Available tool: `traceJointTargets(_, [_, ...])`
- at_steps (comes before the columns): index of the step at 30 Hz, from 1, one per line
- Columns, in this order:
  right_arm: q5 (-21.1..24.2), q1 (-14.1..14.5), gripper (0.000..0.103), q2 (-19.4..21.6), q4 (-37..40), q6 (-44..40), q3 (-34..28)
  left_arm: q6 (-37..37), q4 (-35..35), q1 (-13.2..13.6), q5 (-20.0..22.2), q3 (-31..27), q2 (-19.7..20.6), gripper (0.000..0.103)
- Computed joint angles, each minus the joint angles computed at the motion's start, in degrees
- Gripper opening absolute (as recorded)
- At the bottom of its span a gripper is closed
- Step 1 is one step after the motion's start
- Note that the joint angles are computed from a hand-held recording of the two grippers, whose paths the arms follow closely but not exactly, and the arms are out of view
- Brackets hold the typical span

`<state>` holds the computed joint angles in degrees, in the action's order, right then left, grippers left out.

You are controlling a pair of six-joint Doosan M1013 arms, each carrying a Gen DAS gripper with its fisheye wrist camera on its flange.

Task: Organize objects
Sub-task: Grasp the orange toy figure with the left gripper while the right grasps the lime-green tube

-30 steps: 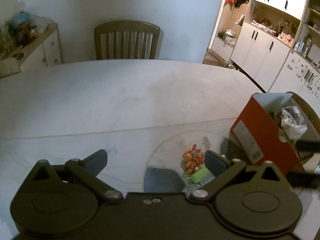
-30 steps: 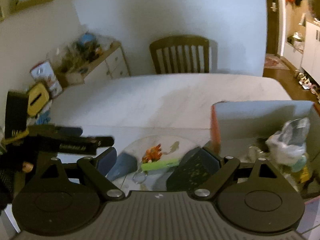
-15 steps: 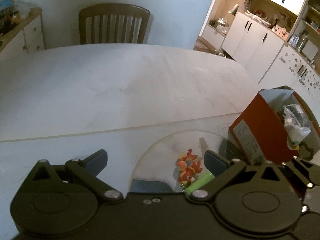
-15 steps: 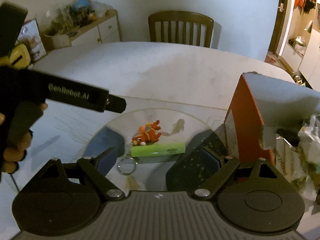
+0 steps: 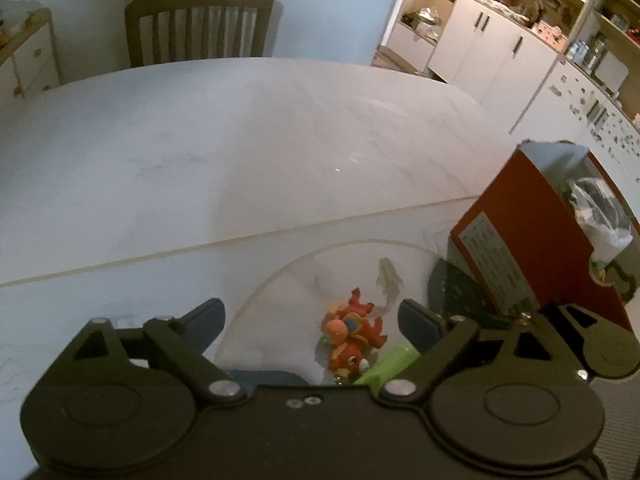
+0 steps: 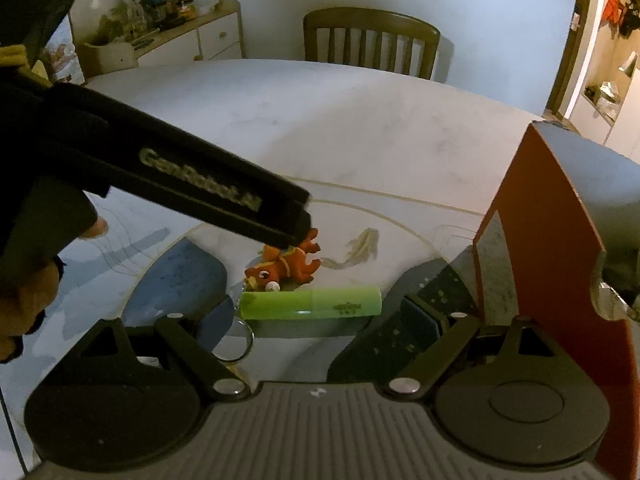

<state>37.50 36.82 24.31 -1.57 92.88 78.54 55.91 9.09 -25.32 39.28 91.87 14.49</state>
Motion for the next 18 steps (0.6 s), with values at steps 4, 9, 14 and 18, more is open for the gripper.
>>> traceJointTargets(4, [-0.8,0.0,0.091,0.1,0.7,-1.7,0.3,2.4,-0.8,-0.2,0.0,-0.2,0.4,0.084])
traceJointTargets(9, [-0.9,-0.1,0.09,0.2,1.6,-2.1,0.3,4.5,-2.4,-0.3,0.0,-0.3,0.8,0.074])
traceJointTargets(14, [-1.0,-0.2,0.081,0.3,2.0,-2.2,0.2,7.1,-4.3,-0.3,-0.8,-0.1,0.9,0.061])
traceJointTargets(18, [-1.1,-0.1,0.081,0.3,1.9,-2.2,0.3,8.9,-6.3,-0.2,-1.0,0.0,1.0,0.055])
